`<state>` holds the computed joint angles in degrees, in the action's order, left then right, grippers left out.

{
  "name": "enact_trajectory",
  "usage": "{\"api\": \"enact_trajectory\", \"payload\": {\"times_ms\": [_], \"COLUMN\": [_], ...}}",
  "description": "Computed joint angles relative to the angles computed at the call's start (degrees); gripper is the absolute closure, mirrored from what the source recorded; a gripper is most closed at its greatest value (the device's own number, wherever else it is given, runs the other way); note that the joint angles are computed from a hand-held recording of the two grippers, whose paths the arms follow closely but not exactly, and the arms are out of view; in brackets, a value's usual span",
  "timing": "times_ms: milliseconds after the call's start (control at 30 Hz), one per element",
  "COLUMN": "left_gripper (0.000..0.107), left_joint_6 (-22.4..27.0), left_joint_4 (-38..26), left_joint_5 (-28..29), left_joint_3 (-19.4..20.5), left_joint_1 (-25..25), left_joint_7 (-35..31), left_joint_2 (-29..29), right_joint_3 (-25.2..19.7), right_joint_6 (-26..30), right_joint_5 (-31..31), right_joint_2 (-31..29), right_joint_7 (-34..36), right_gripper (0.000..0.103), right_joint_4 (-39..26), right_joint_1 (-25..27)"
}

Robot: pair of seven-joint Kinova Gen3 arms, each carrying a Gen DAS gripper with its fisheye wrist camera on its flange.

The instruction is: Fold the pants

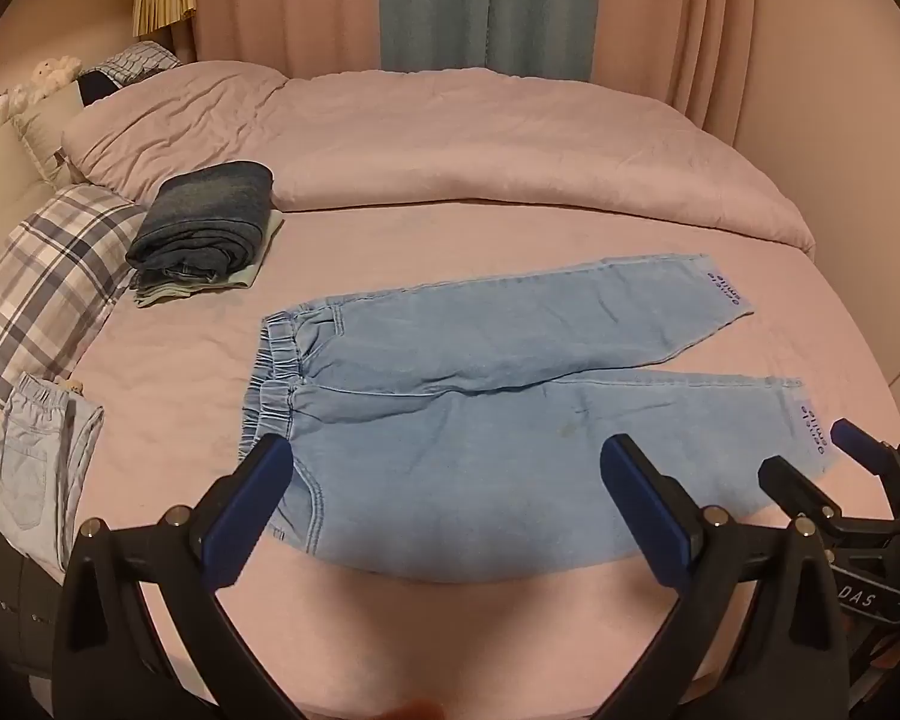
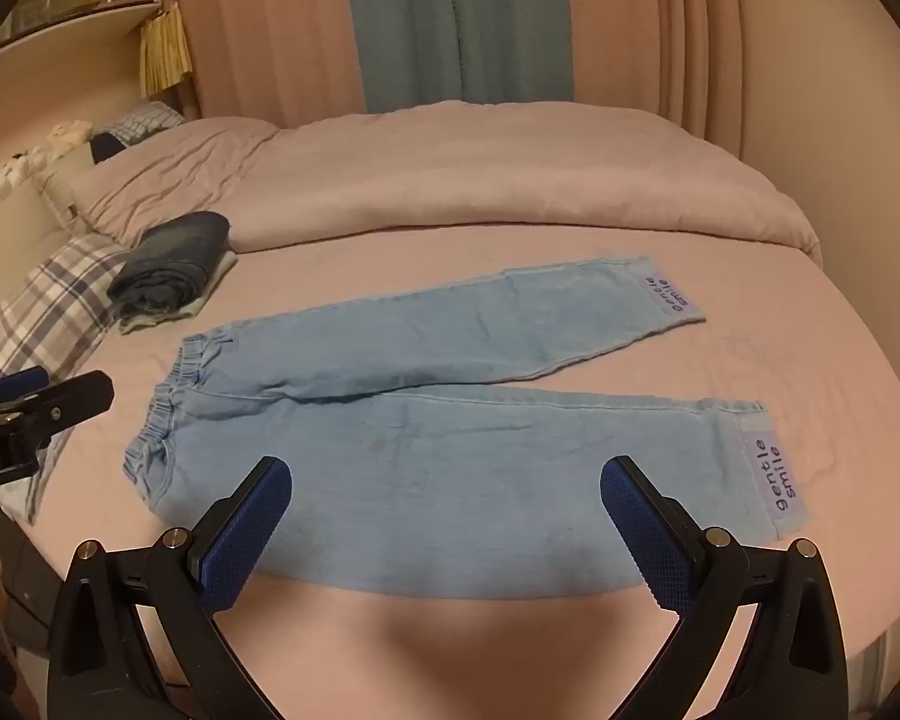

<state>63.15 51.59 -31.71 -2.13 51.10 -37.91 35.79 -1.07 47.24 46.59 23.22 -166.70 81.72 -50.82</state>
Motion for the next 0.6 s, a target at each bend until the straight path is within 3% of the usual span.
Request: {"api": "enact_trajectory", "payload": {"times_ms": [200,600], "left_gripper": [0.005,0.005], "left_joint_6": [-0.2,-2.5], "left_joint_4": [-0.4,1.7], "left_joint_5": [2.4,1.0], "left_joint_3": [0.8,0.6], "left_joint_1": [-1.5,-0.6], "left_joint_7": [-1.0,-0.4], "left_joint_2": [-0.1,-0.8], "right_joint_3": [0.2,-0.2], "right_joint_6": [1.1,0.1], "right_joint_5": [0.3,-0.5], "right_joint_2": [0.3,0.2], "right_joint_7": [-0.9,1.5], "right_gripper": [0.001,0.001], "right_joint_4": [-0.5,-1.2], "right_joint_1": [-0.3,-0.1]}}
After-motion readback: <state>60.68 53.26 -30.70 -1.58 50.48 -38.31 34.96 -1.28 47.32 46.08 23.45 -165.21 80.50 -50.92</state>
